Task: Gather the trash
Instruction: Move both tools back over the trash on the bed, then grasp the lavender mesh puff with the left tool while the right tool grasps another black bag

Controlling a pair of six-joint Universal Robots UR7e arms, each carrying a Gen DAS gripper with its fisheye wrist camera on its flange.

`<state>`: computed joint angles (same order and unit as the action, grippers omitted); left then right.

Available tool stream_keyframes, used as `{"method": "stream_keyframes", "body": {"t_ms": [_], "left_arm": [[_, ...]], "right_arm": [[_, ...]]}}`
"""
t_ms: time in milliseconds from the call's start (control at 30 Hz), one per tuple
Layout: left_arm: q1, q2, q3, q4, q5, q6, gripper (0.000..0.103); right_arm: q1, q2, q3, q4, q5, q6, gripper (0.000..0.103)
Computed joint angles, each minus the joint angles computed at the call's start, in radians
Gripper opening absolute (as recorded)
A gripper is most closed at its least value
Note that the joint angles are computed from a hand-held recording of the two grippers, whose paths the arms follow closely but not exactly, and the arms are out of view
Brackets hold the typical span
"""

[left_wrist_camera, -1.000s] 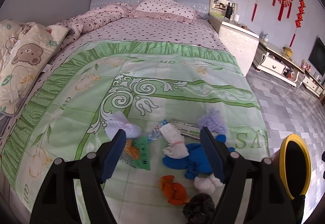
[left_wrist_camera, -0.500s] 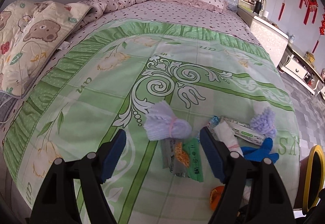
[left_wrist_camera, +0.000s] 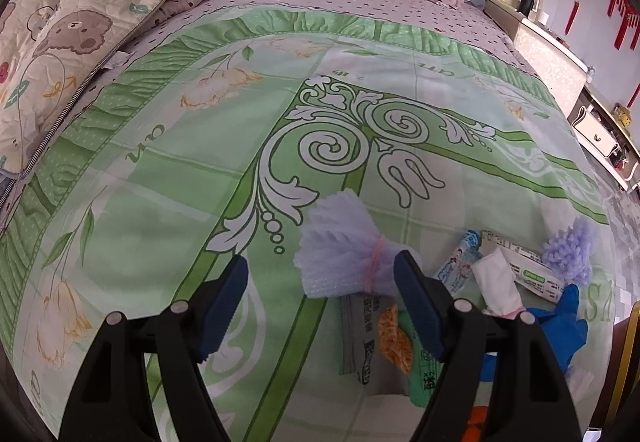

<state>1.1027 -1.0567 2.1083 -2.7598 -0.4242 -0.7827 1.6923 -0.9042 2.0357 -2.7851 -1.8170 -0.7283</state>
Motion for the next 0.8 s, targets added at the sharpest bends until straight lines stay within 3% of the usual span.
{"method": "stream_keyframes", "body": {"t_ms": [267,533,633,800], "left_arm": [[0.013,0.052,-0.003,-0.232,-0.046,0.200,0.072],[0.029,0.123,-0.089,-0.259,-0.088,0.330,0.072],[0.037,0.147,-0.118,-0.254,-0.108,0.352,0.062],[0.048,0.150,-0.115,-0.326,-0.140,0.360,0.049]], "right_arm": [[0.002,0.079,-0.036,-0.001,-0.040,0.002,0.060],[-0.011,0.134,-0.064,0.009,-0.074,0.016,0.049],[-0.016,0.132,-0.060,-0.003,-0.066,-0.002,0.041],[-0.027,0.123,-0.058,-0.004,-0.039,-0.018,0.037]]}}
